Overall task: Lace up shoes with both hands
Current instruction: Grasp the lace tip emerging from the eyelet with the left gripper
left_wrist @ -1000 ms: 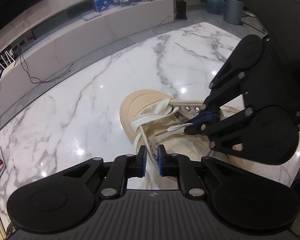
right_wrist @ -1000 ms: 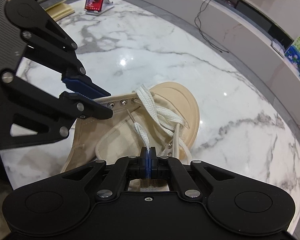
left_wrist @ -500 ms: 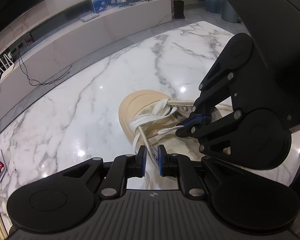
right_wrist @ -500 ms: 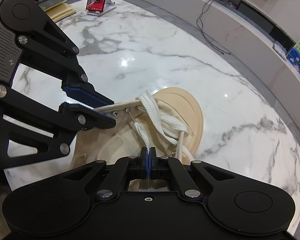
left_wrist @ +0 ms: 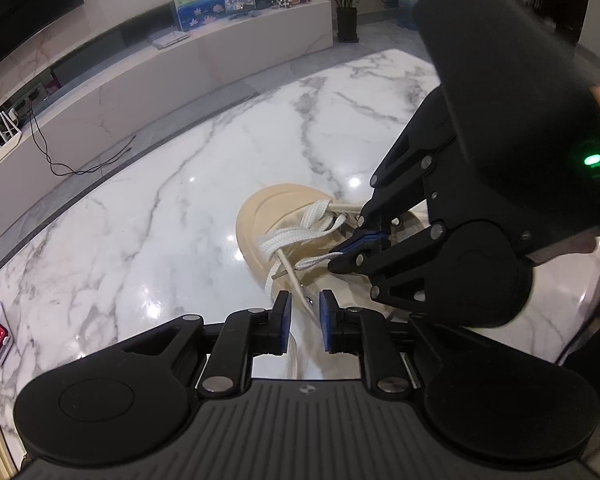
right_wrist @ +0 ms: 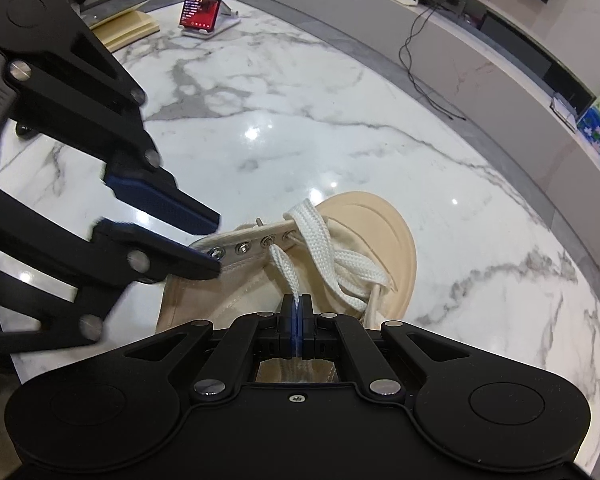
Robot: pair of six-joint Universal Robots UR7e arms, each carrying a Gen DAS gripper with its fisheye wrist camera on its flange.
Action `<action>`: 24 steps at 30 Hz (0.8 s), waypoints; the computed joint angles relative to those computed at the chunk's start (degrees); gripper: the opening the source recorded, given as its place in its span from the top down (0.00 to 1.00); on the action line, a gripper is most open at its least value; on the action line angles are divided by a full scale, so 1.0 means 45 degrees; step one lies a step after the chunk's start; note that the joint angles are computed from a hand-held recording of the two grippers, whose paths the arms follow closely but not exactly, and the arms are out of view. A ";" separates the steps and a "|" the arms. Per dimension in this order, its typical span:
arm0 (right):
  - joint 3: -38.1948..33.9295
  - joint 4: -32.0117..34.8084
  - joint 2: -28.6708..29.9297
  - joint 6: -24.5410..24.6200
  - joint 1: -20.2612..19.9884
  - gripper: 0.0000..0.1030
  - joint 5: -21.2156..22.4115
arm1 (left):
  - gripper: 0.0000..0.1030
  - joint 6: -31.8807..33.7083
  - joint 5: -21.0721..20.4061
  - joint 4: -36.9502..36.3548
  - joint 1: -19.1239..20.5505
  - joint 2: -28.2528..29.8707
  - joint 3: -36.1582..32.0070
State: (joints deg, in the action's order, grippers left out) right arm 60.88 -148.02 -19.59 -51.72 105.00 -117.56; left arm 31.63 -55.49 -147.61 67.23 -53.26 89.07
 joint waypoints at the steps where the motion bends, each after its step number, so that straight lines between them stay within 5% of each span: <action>1: -0.0018 -0.0019 0.0016 0.0002 0.0001 1.00 0.0011 | 0.85 -0.0010 -0.0106 0.0001 0.0012 -0.0092 0.0019; 7: -0.0156 -0.0095 0.0128 -0.0052 0.0003 1.00 0.0114 | 0.76 0.0314 0.0031 -0.0709 0.0188 -0.0199 -0.0056; 10: -0.0237 -0.0038 0.0182 -0.0068 0.0004 1.00 0.0113 | 0.70 0.2093 0.0369 -0.1847 0.0251 0.0139 0.0073; 15: -0.0200 0.0063 0.0114 -0.0069 -0.0037 1.00 0.0086 | 0.70 0.5751 0.0477 -0.3106 0.0183 0.0574 0.0537; 24: -0.0060 0.0134 -0.0024 -0.0068 -0.0055 1.00 0.0064 | 0.79 0.6635 -0.0259 -0.2794 0.0480 0.1080 0.0044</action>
